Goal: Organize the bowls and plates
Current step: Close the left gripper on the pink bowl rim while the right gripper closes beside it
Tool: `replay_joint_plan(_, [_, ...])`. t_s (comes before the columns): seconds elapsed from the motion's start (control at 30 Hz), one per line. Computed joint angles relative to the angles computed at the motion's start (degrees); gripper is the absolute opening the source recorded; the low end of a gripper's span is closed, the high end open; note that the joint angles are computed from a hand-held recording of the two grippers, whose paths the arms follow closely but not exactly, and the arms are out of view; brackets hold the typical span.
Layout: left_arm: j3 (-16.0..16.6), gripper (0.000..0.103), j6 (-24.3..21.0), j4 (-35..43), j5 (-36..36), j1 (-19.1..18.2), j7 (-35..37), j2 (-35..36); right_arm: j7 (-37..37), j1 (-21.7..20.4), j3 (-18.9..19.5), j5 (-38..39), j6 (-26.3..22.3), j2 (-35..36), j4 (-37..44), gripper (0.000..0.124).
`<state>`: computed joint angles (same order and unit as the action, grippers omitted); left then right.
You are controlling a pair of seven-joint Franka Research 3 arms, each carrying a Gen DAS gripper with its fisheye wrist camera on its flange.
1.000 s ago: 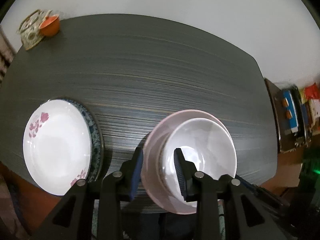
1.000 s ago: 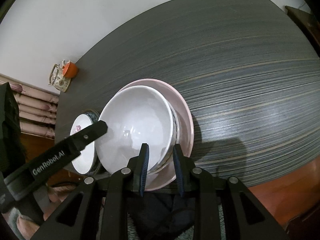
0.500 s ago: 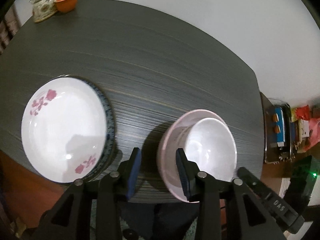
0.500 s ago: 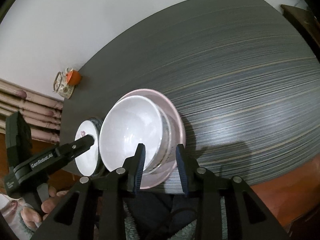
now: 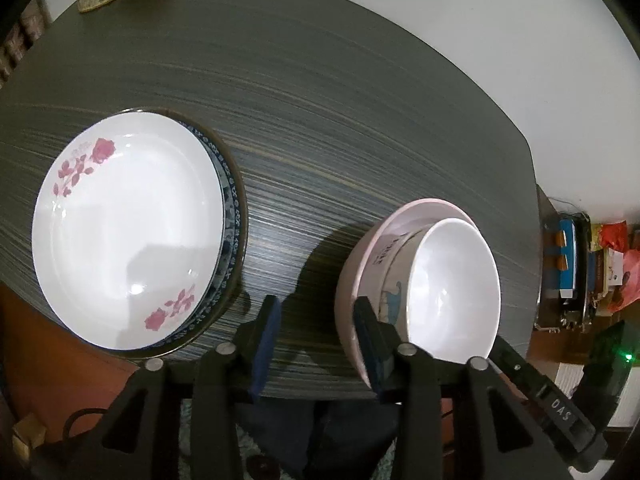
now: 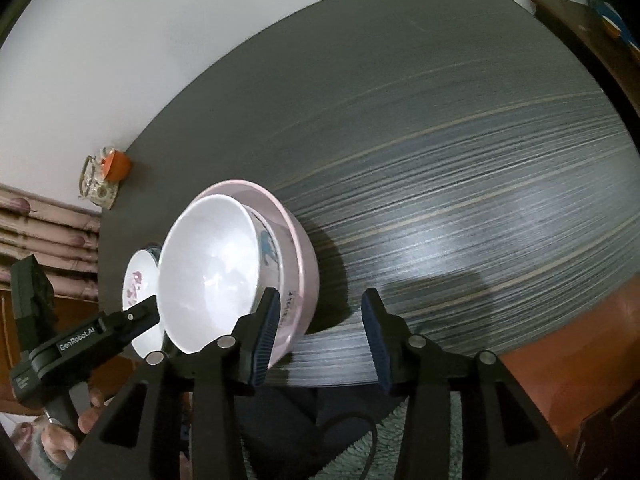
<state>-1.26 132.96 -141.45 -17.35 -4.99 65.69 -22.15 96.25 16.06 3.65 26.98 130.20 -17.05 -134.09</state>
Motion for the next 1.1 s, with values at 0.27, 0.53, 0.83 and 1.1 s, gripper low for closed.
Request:
replay_joint_plan(0.27, [-1.1,0.042,0.0,1.4,0.7,-0.3,-0.3,2.8,1.7,0.7,1.3,-2.5,-0.1,2.4,1.1,0.044])
replay_joint_plan(0.53, [-1.6,0.042,-0.1,2.1,0.8,-0.4,-0.1,4.7,2.9,1.3,1.7,-4.2,1.4,3.8,1.7,0.044])
replay_joint_plan(0.83, [-1.8,0.042,-0.1,2.6,0.6,0.2,-0.2,6.1,4.3,1.4,1.8,-5.9,0.6,4.7,2.6,0.044])
replay_joint_plan(1.1, [-1.8,0.042,0.9,2.1,-0.2,0.1,0.4,6.1,4.9,2.0,2.0,-6.1,0.9,7.2,3.4,0.037])
